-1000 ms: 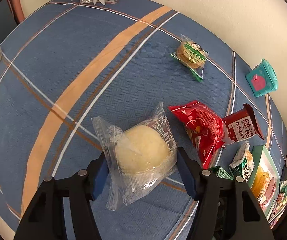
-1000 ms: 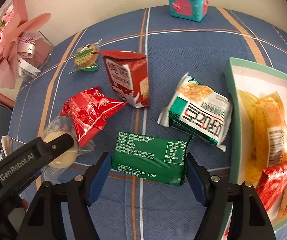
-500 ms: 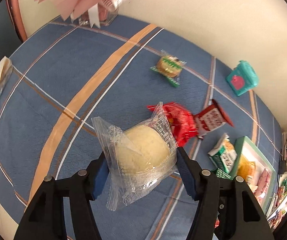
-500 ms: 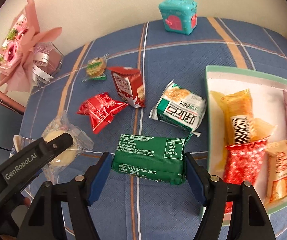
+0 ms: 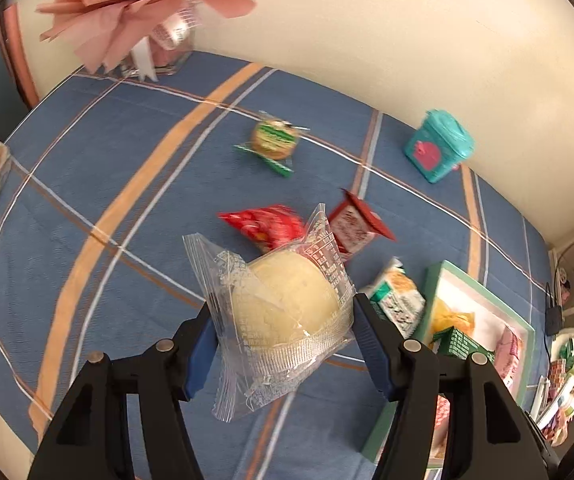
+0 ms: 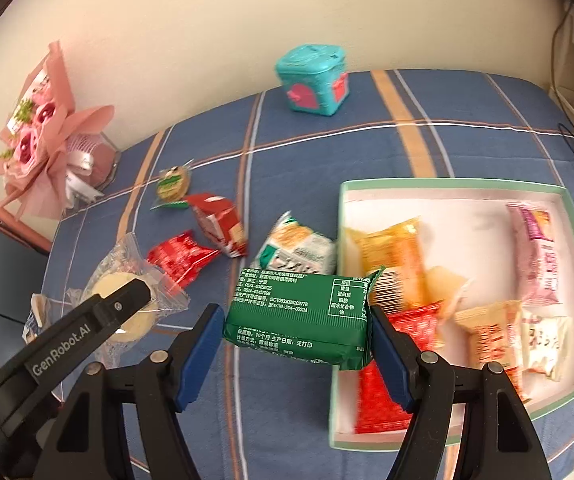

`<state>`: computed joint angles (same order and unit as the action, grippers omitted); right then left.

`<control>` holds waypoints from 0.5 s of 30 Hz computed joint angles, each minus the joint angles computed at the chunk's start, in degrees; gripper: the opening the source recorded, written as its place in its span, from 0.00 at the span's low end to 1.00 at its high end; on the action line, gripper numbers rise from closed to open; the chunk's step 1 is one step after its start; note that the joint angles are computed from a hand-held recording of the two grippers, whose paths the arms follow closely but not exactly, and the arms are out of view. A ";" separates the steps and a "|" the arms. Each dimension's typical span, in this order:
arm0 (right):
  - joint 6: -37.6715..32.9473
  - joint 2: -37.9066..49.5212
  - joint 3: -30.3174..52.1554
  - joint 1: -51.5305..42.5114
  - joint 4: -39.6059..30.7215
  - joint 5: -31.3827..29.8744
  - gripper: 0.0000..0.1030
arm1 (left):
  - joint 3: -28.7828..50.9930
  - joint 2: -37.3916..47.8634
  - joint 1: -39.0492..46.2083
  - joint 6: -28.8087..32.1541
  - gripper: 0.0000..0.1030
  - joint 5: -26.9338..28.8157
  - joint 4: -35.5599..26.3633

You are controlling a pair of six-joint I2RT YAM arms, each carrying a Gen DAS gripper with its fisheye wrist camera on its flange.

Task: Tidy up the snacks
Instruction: 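Carry the bun into the tray with the left tool while the right tool releases the green packet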

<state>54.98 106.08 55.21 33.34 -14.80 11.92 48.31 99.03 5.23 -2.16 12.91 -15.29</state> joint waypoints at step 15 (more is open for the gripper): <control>-0.33 -11.76 -12.02 -8.32 3.39 -1.25 0.72 | -2.34 -3.54 -10.17 -4.86 0.64 -3.55 1.86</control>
